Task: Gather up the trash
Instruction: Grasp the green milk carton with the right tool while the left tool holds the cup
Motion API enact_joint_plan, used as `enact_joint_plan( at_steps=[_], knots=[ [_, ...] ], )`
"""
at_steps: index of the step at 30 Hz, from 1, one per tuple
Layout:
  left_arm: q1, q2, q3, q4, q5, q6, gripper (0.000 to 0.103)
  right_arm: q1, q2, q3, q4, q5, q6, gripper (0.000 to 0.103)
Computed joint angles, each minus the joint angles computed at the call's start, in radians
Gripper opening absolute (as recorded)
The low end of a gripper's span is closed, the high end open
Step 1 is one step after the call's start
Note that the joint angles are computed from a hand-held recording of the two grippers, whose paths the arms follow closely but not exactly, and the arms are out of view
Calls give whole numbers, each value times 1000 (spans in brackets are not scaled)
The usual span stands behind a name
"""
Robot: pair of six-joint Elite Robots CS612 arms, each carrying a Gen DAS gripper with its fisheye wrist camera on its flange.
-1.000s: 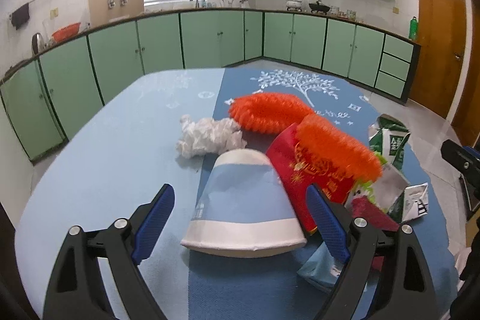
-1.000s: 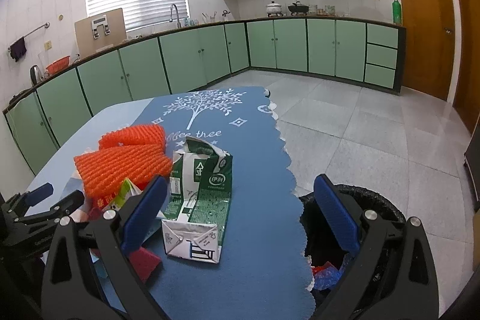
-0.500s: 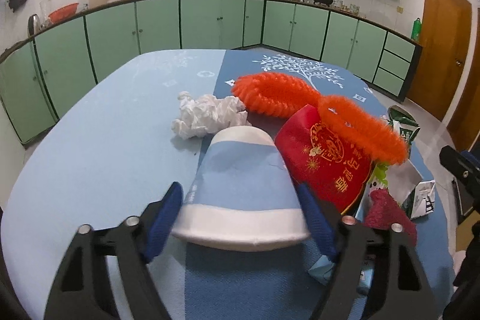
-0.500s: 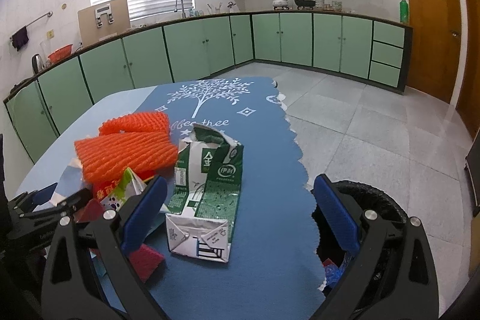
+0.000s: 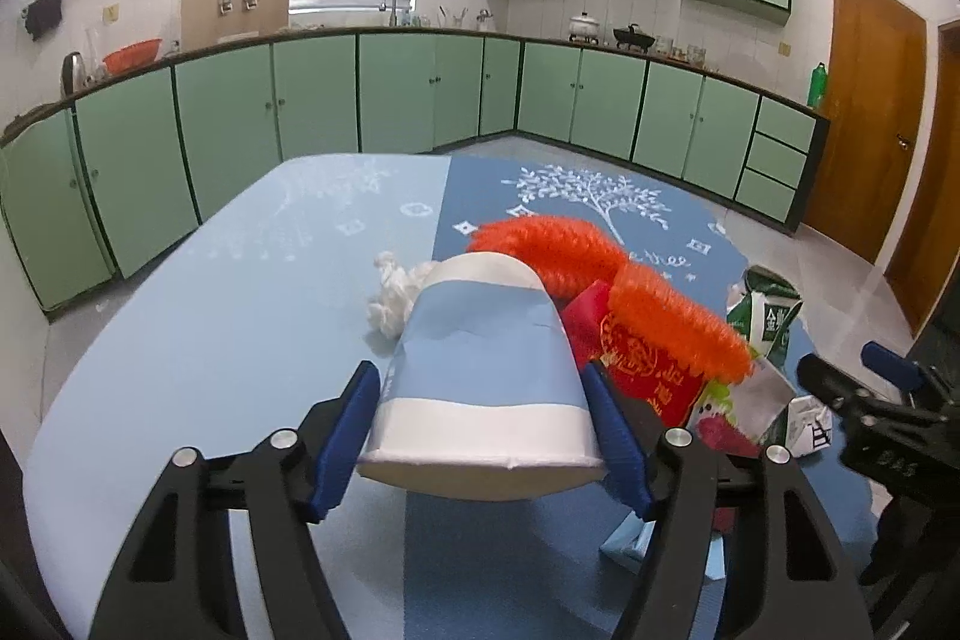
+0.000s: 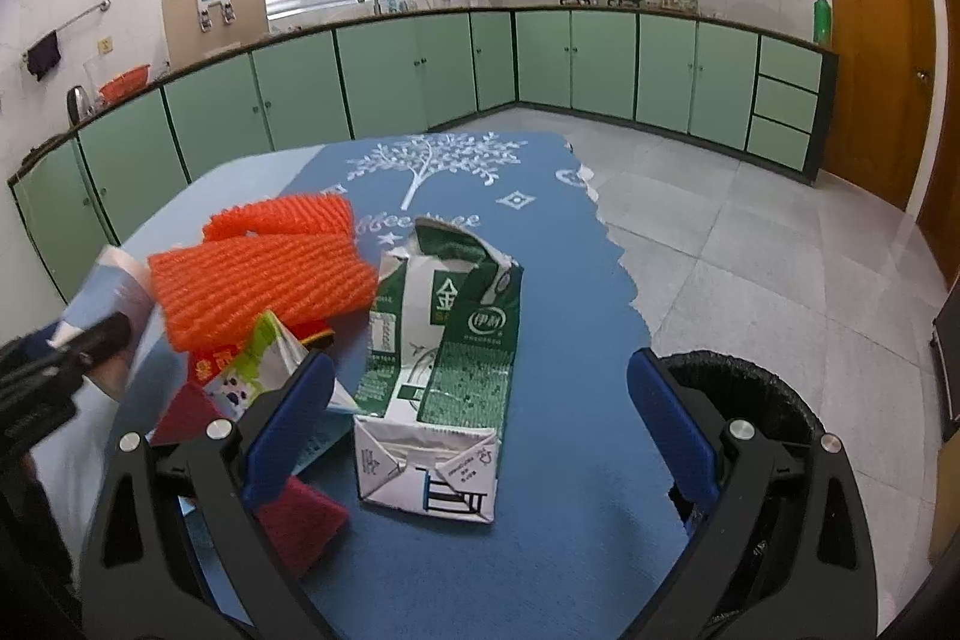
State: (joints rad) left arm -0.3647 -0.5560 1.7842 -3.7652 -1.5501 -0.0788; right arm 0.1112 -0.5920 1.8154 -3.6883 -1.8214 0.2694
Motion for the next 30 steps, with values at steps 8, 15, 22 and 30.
enact_joint_plan(
  at_steps=[8, 15, 22, 30],
  knots=[
    [-2, 7, -24, -11, 2, 3, 68, -7, 6, -43, 48, -8, 22, 95],
    [-3, 18, -55, -1, 11, 1, 68, -16, 15, -85, 122, 6, 40, 95],
    [-3, 28, -70, 11, 8, 11, 68, -16, 23, -118, 191, 8, 39, 95],
    [-2, 35, -82, 19, -3, 15, 68, -25, 23, -132, 237, 47, 54, 95]
  ],
)
